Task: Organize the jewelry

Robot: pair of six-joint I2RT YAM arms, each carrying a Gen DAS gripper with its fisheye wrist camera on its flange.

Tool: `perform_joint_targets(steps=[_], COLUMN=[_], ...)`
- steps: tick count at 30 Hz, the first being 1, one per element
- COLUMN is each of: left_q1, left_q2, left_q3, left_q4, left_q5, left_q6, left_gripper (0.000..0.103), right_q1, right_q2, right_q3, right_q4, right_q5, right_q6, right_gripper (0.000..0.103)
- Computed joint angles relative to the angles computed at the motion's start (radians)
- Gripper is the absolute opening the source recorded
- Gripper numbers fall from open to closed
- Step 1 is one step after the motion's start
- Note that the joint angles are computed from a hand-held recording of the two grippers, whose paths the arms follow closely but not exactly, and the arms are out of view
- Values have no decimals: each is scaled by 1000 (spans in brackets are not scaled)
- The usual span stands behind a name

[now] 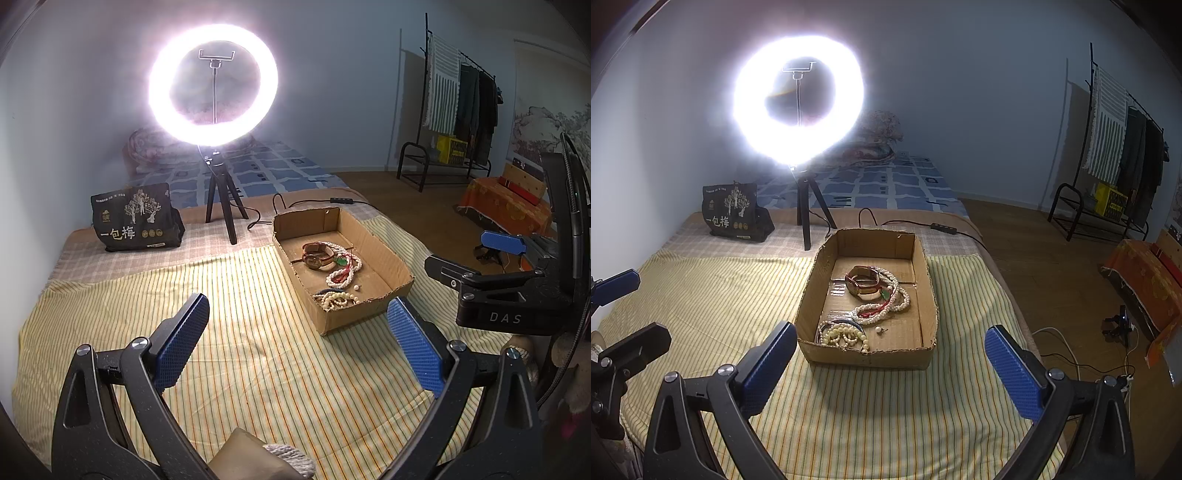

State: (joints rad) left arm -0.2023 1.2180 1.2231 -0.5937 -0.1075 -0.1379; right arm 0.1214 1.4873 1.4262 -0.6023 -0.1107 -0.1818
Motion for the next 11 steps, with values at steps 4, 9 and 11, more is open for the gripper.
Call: perform_joint_targets(steps=[4, 9, 11], left_q1=[3, -2, -1], left_q2=[-10, -11, -13], left_q3=[-17, -18, -22], left_q4=[7, 12, 17], left_q5=[2, -6, -8], left_q6=[-2, 1, 0], left_gripper=[99, 99, 99], right_q1=[0, 0, -1], right_q2=[0, 0, -1], right_q3=[1, -4, -4], right_q4=[-1, 2, 1], right_q5=[0, -1, -3], right_q6=[-1, 0, 0], right_gripper=[103, 103, 103])
